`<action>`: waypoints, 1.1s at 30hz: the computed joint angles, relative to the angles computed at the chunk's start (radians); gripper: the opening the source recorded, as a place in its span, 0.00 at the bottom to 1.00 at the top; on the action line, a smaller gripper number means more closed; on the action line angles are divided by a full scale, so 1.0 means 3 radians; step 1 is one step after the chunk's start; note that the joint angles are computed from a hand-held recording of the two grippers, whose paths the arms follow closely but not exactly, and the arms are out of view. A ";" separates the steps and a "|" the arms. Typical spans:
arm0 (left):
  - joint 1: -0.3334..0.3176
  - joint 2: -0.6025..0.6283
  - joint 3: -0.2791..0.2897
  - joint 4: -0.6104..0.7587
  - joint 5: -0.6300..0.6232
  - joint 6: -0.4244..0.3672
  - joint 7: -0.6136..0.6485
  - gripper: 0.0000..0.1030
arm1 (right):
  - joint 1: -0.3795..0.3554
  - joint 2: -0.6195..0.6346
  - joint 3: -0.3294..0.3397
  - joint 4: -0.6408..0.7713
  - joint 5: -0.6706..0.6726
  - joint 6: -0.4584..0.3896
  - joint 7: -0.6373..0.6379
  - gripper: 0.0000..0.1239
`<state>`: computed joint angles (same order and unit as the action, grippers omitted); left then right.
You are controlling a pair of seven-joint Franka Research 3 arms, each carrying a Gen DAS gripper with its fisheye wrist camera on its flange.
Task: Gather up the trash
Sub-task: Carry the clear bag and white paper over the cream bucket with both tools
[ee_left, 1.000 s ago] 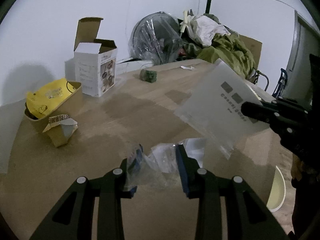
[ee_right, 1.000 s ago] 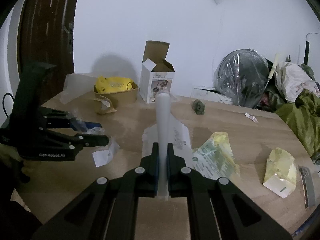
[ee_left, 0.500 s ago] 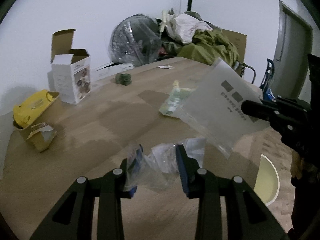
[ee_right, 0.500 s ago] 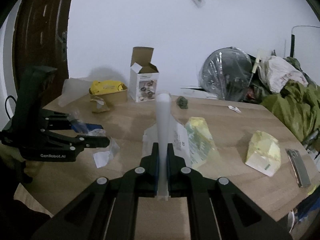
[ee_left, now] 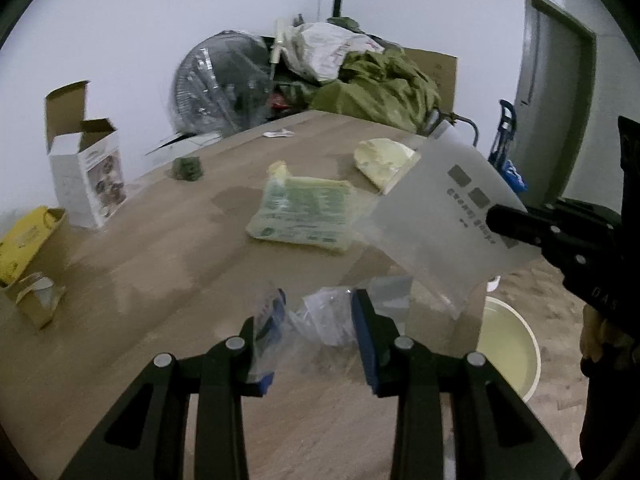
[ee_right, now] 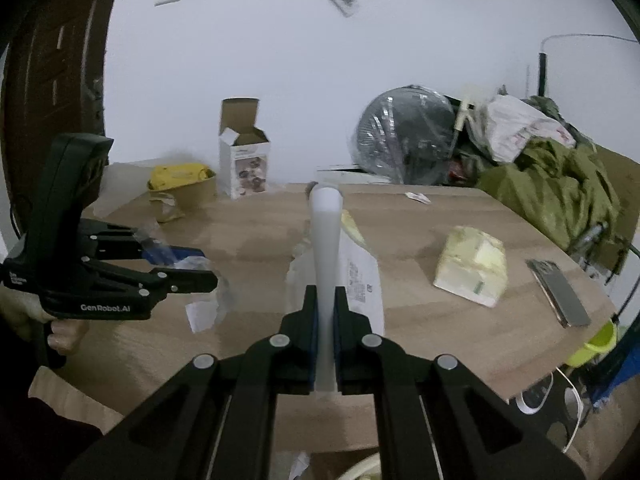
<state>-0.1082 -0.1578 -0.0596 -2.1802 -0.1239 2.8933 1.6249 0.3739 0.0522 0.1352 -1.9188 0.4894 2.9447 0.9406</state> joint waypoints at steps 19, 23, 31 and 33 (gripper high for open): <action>-0.0229 0.0215 -0.0145 0.0272 -0.0478 -0.0042 0.0604 0.33 | -0.0205 -0.0544 -0.0145 -0.0751 -0.0620 0.0282 0.0811 0.05; -0.0245 0.0282 -0.0193 0.0340 -0.0583 -0.0095 0.0721 0.33 | -0.0366 -0.0667 -0.0117 -0.0928 -0.0886 0.0288 0.1122 0.05; -0.0255 0.0456 -0.0340 0.0499 -0.0729 -0.0163 0.0869 0.33 | -0.0637 -0.0867 -0.0103 -0.1316 -0.1130 0.0197 0.1489 0.05; -0.0254 0.0503 -0.0379 0.0536 -0.0750 -0.0184 0.0891 0.33 | -0.0680 -0.0881 -0.0108 -0.1397 -0.1180 0.0161 0.1583 0.05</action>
